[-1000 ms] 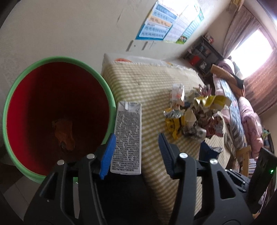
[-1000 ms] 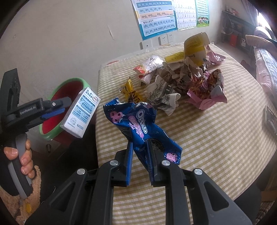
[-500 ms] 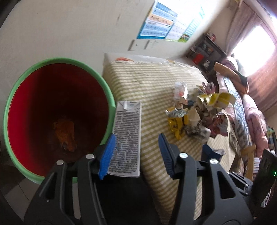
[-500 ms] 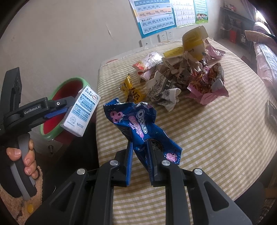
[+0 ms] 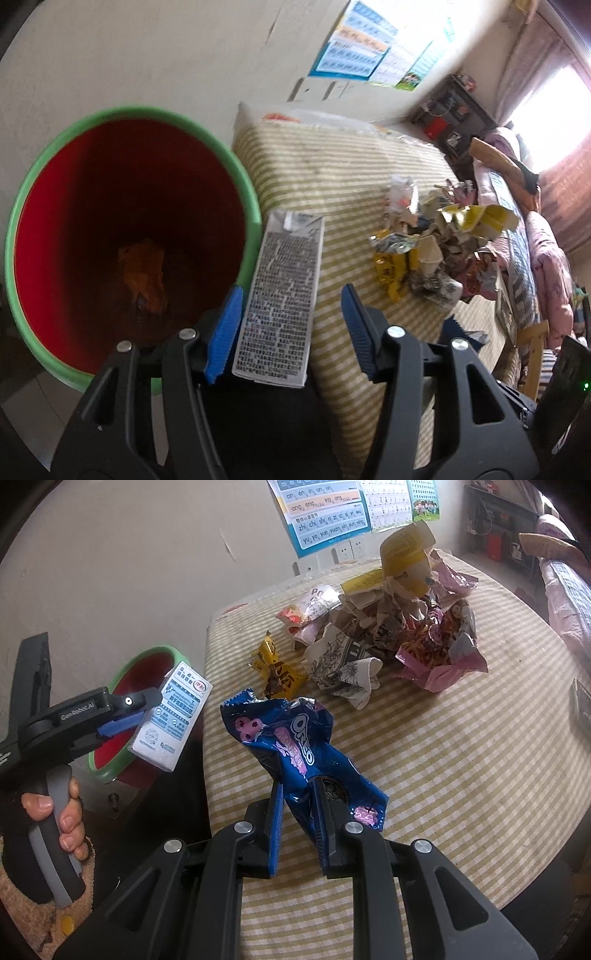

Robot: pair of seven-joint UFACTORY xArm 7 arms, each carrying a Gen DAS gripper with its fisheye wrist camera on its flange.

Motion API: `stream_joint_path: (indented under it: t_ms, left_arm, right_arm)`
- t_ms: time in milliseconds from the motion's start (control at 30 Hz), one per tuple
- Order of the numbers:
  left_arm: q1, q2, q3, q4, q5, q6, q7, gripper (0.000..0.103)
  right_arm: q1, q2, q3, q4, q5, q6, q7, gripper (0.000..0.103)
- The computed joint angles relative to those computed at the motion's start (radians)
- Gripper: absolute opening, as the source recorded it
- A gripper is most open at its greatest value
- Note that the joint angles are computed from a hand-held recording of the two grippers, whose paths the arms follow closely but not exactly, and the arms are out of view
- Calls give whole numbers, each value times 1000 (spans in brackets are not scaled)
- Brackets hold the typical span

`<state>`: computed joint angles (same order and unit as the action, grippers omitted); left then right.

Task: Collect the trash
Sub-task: 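Carry the carton and Oreo wrapper to the bucket and release both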

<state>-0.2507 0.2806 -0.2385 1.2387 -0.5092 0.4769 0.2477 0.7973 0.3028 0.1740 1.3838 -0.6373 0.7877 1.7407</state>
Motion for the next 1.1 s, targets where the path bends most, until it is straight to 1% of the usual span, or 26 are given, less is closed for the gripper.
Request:
stream_joint_path:
  t_ms: [167, 267, 433, 567, 600, 633, 700, 800, 900, 1033, 1100]
  left_arm:
    - [-8, -12, 2, -18, 14, -40, -16, 53]
    - [-1, 0, -4, -1, 13, -1, 0, 53]
    - [5, 13, -35, 26, -39, 62, 97, 53]
    - [-33, 36, -10, 45, 10, 67, 44, 52]
    - [-38, 40, -6, 47, 20, 66, 30, 50]
    - [-39, 43, -4, 48, 26, 65, 21, 43]
    - [-28, 41, -13, 43, 9, 59, 32, 43]
    - [-6, 20, -34, 20, -52, 24, 81, 41]
    - [24, -23, -60, -8, -162, -12, 179, 41]
    - [29, -68, -45, -33, -251, -51, 245, 41]
    - [28, -72, -29, -34, -271, -61, 254, 41]
  right_arm:
    - [-5, 4, 0, -5, 12, -16, -9, 15]
    - [-5, 4, -2, -7, 13, -22, -11, 15]
    - [-7, 2, -4, -15, 17, -36, -4, 15]
    - [-7, 0, -4, -16, 18, -34, -3, 15]
    - [-8, -1, -3, -19, 19, -36, -4, 15]
    - [-9, -1, -3, -20, 21, -37, -5, 15]
    - [-10, -1, -2, -20, 23, -36, -9, 15]
    - [-7, -1, -4, -18, 19, -31, -7, 15]
    - [-9, -9, -6, -15, 11, -31, -8, 15]
    - [-18, -2, -9, 24, 0, -31, -31, 15]
    - [-22, 22, -12, 67, -3, -32, -63, 15]
